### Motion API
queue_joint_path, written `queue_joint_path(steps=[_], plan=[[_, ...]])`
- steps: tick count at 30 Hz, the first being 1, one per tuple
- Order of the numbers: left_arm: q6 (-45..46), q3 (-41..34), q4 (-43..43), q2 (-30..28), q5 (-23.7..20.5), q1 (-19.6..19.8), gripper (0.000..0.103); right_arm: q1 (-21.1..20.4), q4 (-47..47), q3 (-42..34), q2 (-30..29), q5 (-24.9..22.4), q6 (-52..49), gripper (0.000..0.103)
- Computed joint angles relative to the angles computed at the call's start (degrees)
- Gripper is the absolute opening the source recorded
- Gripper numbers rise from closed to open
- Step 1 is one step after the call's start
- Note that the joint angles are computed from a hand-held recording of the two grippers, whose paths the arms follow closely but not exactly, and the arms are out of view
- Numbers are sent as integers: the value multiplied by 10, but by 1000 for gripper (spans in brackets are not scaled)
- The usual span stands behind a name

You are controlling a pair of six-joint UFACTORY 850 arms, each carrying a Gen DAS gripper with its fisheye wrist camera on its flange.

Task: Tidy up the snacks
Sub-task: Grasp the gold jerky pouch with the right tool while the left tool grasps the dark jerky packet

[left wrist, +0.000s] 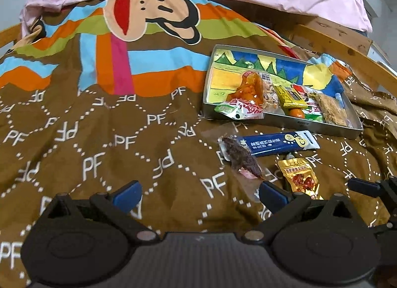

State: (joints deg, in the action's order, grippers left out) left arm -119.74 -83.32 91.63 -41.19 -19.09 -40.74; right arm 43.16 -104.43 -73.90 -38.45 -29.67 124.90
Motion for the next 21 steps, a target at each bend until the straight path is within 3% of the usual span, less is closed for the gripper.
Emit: queue_joint_path(steps=[6, 14, 17, 21], plan=[[-32, -18, 52, -23, 13, 6, 102, -21, -12, -25, -22, 50, 42, 87], [-201, -29, 264, -41, 31, 9, 102, -34, -94, -22, -18, 94, 148, 56], [-225, -47, 299, -55, 42, 11, 102, -32, -24, -22, -11, 86, 82, 56], [-330, -69, 395, -72, 63, 16, 102, -33, 105, -32, -11, 48, -28, 56]])
